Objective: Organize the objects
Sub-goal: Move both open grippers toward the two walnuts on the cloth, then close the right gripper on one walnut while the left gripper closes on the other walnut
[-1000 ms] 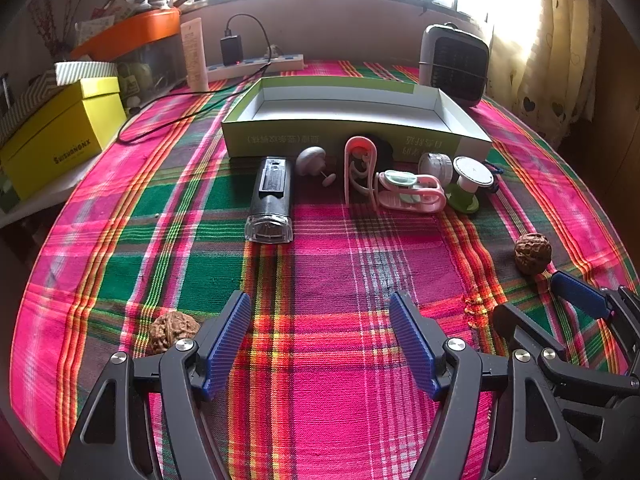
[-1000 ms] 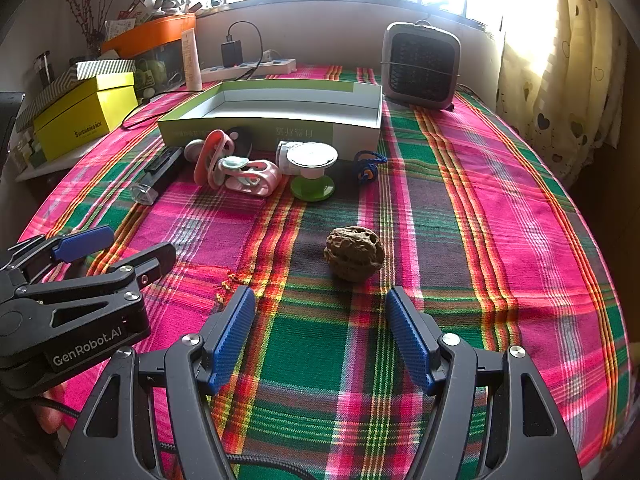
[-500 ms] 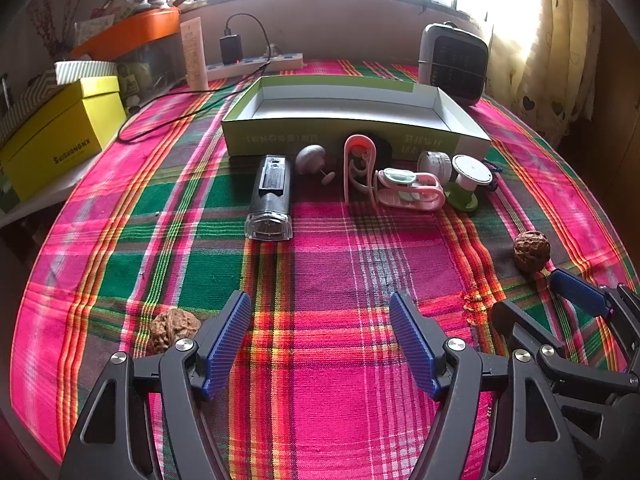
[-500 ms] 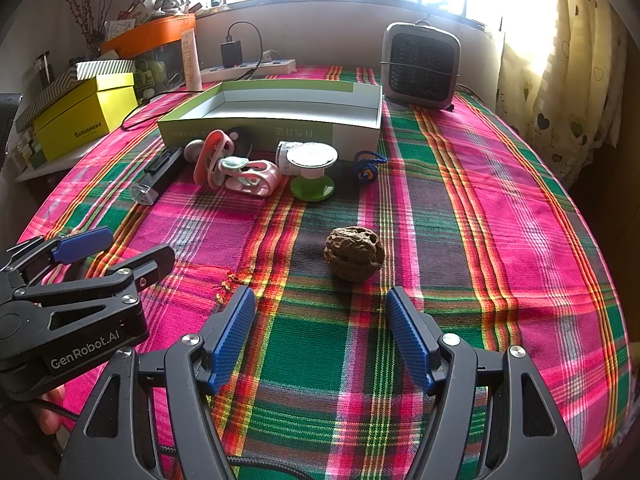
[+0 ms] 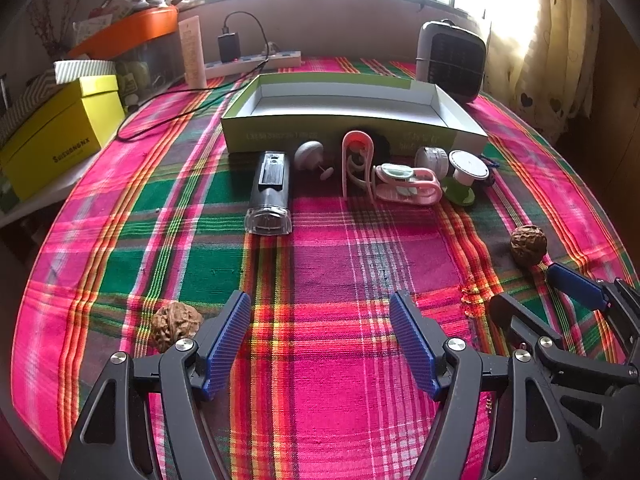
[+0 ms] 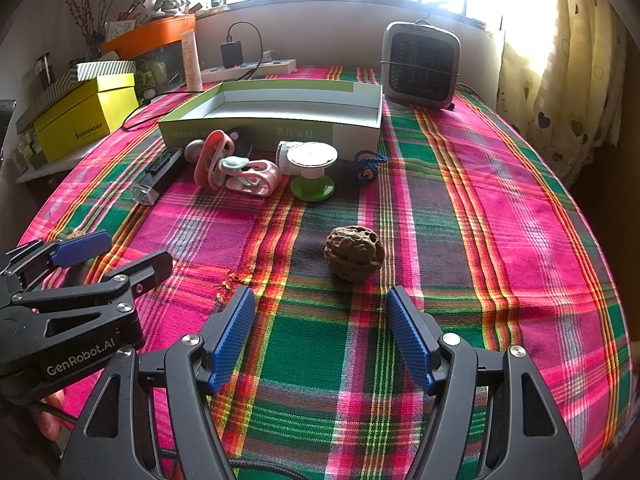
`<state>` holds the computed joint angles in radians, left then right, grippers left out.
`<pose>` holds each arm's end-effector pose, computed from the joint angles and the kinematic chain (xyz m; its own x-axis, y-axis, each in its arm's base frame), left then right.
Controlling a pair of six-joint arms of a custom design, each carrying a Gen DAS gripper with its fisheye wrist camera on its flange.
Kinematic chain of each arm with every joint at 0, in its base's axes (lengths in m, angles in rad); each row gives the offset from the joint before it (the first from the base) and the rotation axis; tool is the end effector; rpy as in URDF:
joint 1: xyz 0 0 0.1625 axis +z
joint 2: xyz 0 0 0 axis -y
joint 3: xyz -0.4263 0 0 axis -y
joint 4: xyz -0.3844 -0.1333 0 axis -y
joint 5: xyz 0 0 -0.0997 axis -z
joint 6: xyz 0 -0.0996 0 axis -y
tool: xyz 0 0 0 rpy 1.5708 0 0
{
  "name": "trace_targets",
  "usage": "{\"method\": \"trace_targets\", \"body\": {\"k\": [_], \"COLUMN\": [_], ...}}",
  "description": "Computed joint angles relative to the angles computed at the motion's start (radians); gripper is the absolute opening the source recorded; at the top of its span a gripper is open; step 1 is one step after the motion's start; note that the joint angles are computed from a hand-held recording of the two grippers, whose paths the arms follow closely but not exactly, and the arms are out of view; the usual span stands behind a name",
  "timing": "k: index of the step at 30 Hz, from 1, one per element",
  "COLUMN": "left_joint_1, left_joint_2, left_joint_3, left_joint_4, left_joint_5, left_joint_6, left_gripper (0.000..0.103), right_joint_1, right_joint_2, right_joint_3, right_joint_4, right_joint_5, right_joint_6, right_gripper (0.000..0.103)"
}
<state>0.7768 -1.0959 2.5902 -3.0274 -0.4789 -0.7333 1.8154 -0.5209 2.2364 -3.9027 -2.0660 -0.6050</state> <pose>-0.0744 -0.3840 0.1087 -0.6993 -0.2073 -0.6841 0.3292 0.7561 -0.5656 0.1915 -0.4122 -0.0196 -0.6445 -0.4063 0.6477 -0.6859 0.6816 -0.2550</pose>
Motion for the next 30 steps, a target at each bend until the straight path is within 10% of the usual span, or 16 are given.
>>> {"method": "trace_targets", "body": {"k": [30], "left_joint_1": [-0.048], "left_joint_2": [-0.108], "left_joint_3": [0.139], "left_joint_4": [-0.167], "left_joint_5": [-0.074], "left_joint_6": [0.133], "left_gripper": [0.071], "right_joint_1": [-0.052], "right_joint_2": [-0.056], "right_joint_3": [0.014], "right_joint_4": [0.032], "right_joint_5": [0.043], "right_joint_6": [-0.064], "right_gripper": [0.068]}}
